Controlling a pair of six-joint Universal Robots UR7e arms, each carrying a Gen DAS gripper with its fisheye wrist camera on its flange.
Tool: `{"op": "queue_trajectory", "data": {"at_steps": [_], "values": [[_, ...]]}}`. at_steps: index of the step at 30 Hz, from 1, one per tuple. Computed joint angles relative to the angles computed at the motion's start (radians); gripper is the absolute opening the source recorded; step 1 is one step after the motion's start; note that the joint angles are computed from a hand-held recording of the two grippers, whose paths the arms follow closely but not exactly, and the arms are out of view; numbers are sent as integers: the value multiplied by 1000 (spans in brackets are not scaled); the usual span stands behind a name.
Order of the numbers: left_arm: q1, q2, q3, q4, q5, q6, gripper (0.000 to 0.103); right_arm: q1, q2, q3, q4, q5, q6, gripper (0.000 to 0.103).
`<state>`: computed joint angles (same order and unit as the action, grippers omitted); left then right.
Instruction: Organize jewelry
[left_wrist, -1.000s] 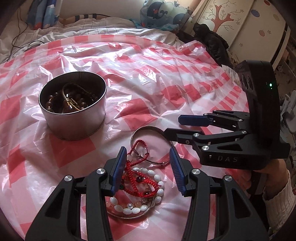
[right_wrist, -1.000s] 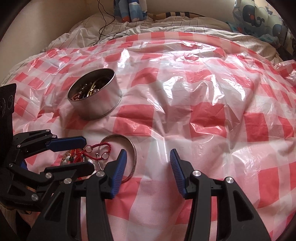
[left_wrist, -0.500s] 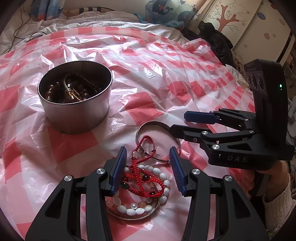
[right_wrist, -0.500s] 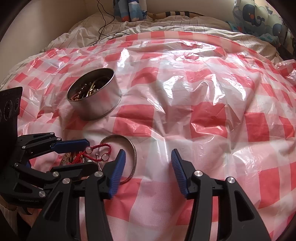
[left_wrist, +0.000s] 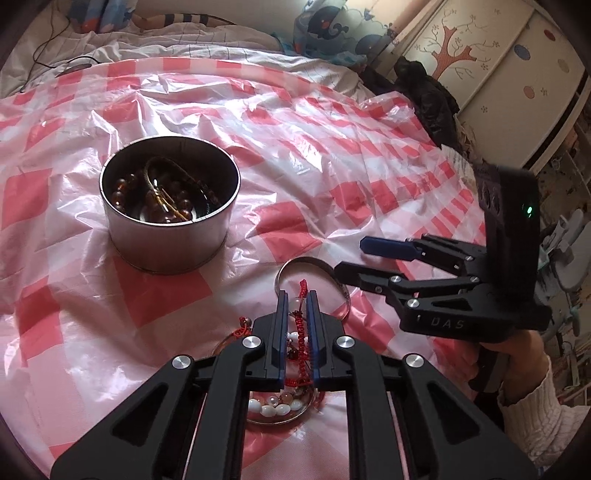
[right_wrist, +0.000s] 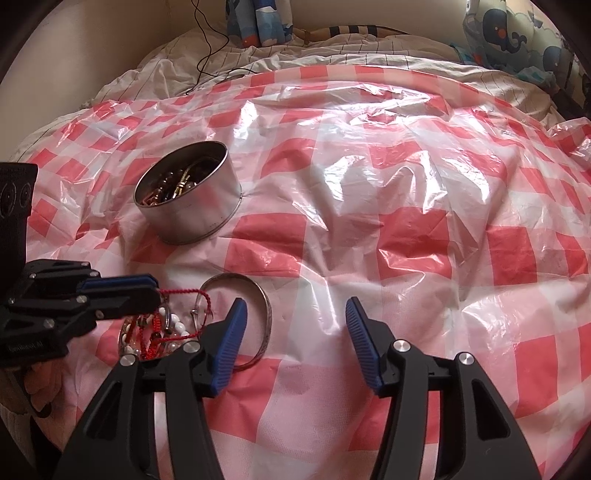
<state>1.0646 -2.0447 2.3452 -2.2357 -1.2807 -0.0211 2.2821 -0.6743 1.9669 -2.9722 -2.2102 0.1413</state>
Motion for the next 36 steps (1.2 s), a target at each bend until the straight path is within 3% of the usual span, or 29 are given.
{"op": "queue_trajectory", "data": {"at_steps": [5,9,15,23,32,34,36], "values": [[53,-4,-32,-34,-69,-7,9,8,8,-5,-7,-7,-16,54],[52,-17,-46,-34,-62,-8,9,19,16,-6,-38,10,-62,54],[68,-27,-64,-35,-72,-9,9,20,40,-26,19,-6,-66,54],[156,-32,-87,-97,-310,28,9,23,56,-37,53,-23,-62,54],[155,-41,-97,-98,-296,18,9,35,58,-35,31,-38,-75,54],[156,-43,-99,-100,-294,16,9,45,39,-16,-28,10,-120,54],[160,-45,-102,-101,-290,16,9,35,6,10,-60,179,-172,54]]}}
